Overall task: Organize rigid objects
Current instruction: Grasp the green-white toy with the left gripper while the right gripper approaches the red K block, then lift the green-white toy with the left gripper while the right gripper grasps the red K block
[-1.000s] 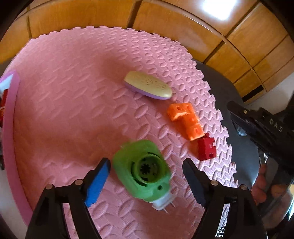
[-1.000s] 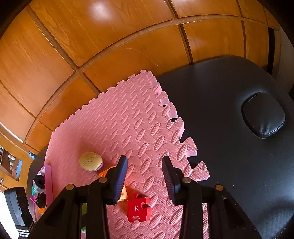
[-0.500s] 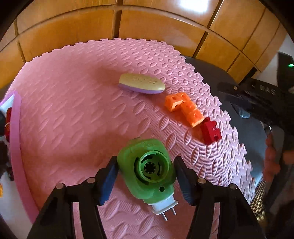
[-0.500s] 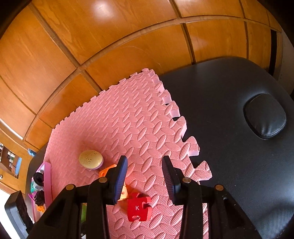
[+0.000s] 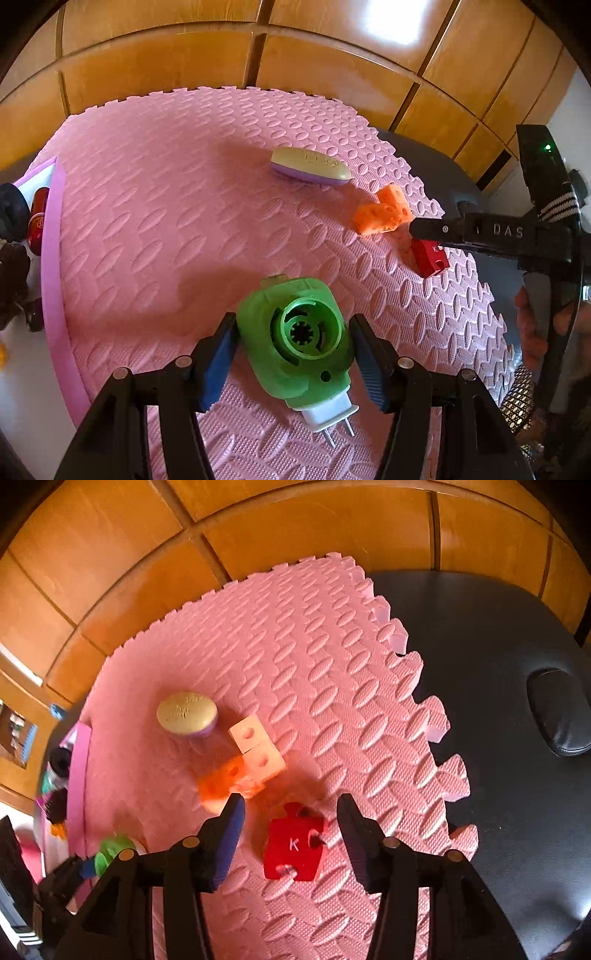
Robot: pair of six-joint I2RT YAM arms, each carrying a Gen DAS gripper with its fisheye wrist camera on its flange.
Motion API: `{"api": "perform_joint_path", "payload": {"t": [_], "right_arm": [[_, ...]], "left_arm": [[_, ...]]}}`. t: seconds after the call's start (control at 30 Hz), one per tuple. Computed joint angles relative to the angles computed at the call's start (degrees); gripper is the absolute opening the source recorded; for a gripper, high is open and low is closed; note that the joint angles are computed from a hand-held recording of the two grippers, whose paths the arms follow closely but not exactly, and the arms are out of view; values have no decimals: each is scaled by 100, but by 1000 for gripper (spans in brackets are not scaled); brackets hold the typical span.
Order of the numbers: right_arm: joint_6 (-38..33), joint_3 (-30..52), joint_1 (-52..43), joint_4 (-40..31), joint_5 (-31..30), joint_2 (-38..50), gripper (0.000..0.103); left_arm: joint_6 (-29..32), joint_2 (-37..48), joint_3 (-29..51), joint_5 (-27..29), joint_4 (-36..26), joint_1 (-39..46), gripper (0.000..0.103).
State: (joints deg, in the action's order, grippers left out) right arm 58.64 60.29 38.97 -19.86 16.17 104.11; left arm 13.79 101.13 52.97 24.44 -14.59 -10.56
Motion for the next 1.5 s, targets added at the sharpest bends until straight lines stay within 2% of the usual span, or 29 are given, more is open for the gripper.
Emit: {"api": "perform_joint_path", "payload": {"t": [0.23, 0.37, 0.4, 0.43, 0.47, 0.57, 0.87, 0.93, 1.0, 1.27, 1.5], "right_arm": [[-90, 132, 64, -265, -7, 83, 52], [-298, 614, 253, -826, 184, 416, 52], [-334, 841, 327, -1109, 327, 573, 49], [-346, 1108, 398, -1478, 521, 762, 38], [-366, 1326, 471, -1736, 710, 926, 35], [-483, 1356, 499, -1737, 764, 962, 33], [-541, 1433, 517, -1721, 867, 1046, 35], [-528, 1462, 566, -1733, 903, 1057, 32], [-581, 1517, 602, -1758, 953, 1095, 32], [-939, 1382, 647, -1257, 681, 1020, 32], [-1276, 1372, 689, -1004, 796, 1117, 41]], "left_arm": [[15, -59, -131, -292, 210, -131, 61], [5, -107, -255, -462, 387, -211, 61], [10, -113, -279, -489, 423, -226, 61], [31, -120, -314, -534, 479, -251, 61], [60, -133, -362, -585, 551, -279, 61], [82, -180, -520, -672, 770, -317, 60], [87, -275, -879, -716, 1326, -332, 59], [114, -303, -951, -806, 1425, -365, 54], [164, -324, -1031, -858, 1545, -363, 53], [151, -353, -1097, -809, 1631, -319, 53], [55, -457, -1083, -801, 1427, -247, 53]]}}
